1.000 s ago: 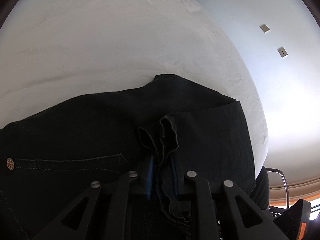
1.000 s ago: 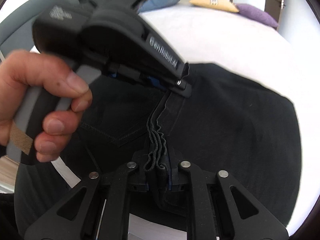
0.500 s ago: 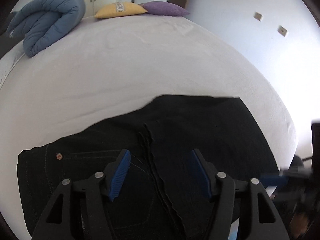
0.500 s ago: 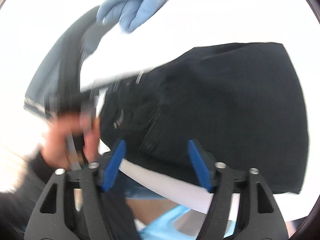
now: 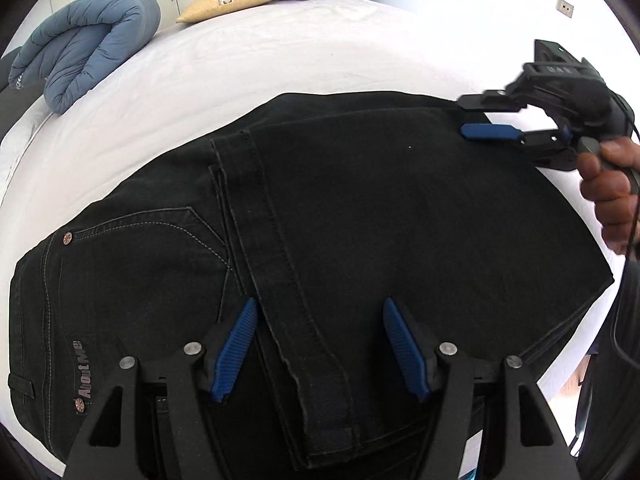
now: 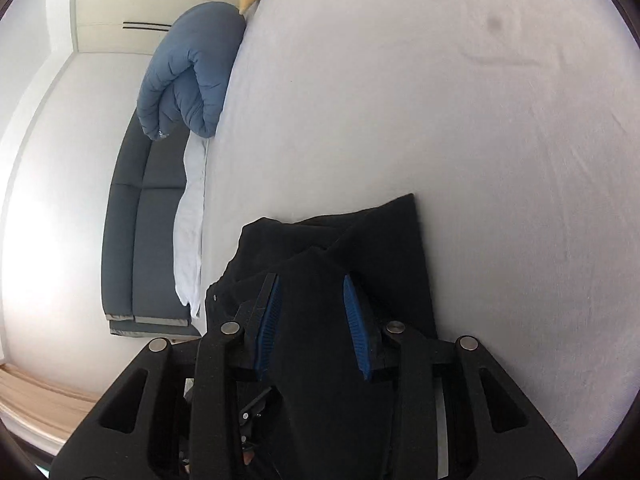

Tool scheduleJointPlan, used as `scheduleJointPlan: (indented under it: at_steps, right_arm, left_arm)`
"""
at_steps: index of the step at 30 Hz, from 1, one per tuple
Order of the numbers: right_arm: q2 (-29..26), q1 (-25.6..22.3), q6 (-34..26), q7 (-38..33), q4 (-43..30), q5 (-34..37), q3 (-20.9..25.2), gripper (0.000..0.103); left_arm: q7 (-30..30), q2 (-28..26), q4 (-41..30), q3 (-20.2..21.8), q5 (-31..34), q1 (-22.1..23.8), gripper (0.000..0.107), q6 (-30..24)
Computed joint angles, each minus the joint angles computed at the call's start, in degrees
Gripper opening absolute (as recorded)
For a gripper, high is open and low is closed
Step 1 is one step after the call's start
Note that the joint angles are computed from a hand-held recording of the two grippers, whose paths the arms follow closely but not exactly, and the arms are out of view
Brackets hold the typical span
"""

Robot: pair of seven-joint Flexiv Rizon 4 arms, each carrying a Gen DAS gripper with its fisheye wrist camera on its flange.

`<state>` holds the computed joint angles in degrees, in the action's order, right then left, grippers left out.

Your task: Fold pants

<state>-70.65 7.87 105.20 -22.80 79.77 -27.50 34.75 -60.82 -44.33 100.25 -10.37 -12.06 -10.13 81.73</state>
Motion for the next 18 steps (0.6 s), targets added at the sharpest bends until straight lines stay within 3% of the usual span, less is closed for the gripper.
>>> scheduleJointPlan:
  at_steps: [5,11,13,15,18]
  right_arm:
    - [4.6,0.6,3.7,-2.5,11.2,-1.8,-0.4,0.027]
    - [12.8,13.5,15.3,1.3,23.2,8.8,-9.7,0.027]
    - [15.3,17.1,15.2,2.5,25.4,11.1,-12.4,0.027]
    - [19.1,20.0,11.0,3.5,26.9,12.1,-15.1,0.028]
    - [20.6,23.1,13.0,3.3,25.2,14.7,-18.3,0.028]
  left_arm:
    - [0.5,-0.4,0.9,-1.0,0.3,0.8,0.068,2.2]
    - [1.0,0.9,5.0,-3.0,0.5,2.4,0.068,5.3]
    - [0.8,1.2,5.4,-3.3,0.4,2.6,0.068,5.4]
    - [0.8,1.2,5.0,-3.3,0.3,2.8,0.068,5.0]
    - [0.9,1.1,4.9,-3.3,0.3,3.0,0.068,5.0]
